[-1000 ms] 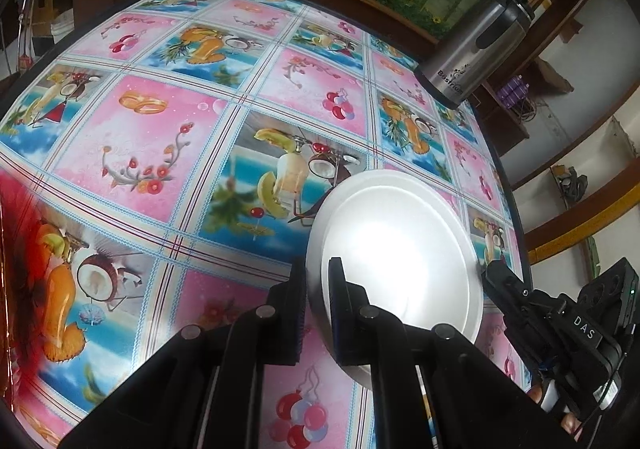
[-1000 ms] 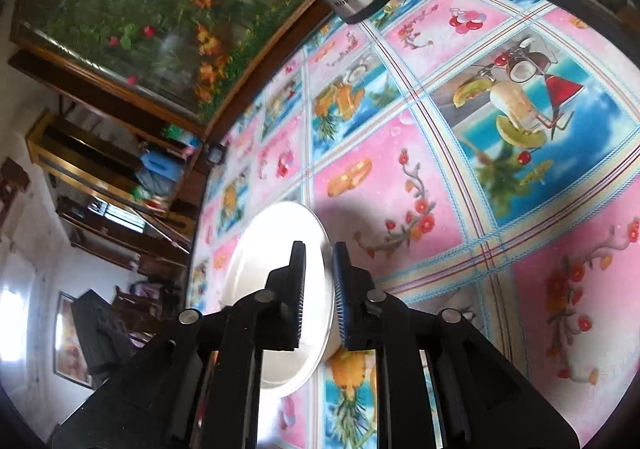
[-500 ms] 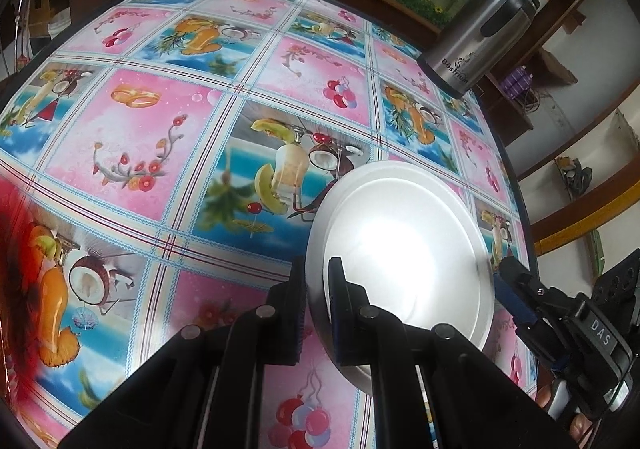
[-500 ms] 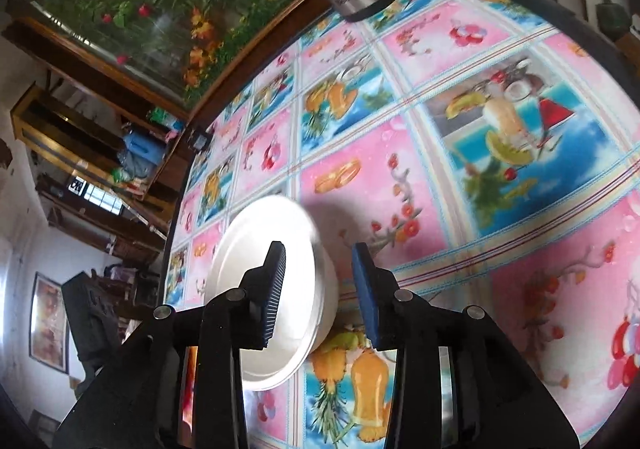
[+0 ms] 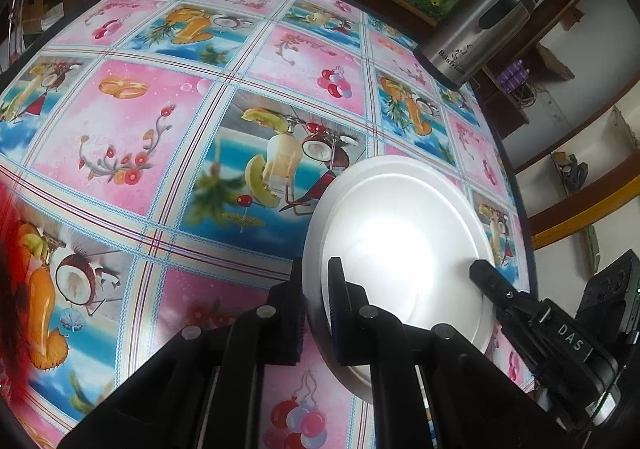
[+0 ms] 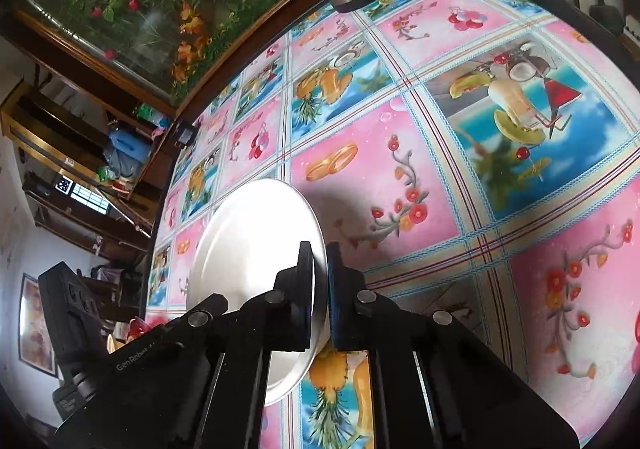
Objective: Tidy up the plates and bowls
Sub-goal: 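Lift the white plate and carry it with both tools toward the stack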
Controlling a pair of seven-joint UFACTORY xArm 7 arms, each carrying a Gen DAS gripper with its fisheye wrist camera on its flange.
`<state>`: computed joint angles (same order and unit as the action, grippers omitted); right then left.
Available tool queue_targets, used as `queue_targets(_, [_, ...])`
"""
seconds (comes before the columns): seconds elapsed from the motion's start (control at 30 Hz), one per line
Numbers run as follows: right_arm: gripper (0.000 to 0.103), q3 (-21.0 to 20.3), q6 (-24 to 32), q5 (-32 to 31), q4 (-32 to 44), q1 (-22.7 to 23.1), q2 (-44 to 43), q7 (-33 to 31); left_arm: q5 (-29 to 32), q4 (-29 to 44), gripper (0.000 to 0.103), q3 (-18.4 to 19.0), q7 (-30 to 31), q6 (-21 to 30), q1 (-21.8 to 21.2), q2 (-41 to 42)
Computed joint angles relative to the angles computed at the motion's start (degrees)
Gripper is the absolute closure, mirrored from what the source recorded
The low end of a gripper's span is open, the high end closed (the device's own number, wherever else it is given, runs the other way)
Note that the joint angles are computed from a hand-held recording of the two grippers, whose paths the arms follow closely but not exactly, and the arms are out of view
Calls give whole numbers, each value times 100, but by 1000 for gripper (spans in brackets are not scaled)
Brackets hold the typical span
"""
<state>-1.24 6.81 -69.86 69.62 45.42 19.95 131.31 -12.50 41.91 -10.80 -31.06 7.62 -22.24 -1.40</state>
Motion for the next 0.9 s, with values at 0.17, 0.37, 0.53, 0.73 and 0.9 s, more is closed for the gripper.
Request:
queue_targets(0.17, [98,-106,-92,-636,64,81,-41,672,-646,-70,95,50,538,-44,-97,-152])
queue_targets(0.37, [98,265,114,-974,126,-128,-153,882,-672,-253,95,102,539,-54,-139,-491])
queue_targets(0.53, [98,545,310,-859,211,-233,-176,664,-367,-479,95,129,249,-64,-89,-829])
queue_targets(0.73, [98,646,390,-787,421,-140,-118,536,138,-934,95,32,-159,-108,148,-1459])
queue_targets(0.9, [97,699,486,-492,786,63,51,101,586,-1352,95,-13,-485,58,419,-2167])
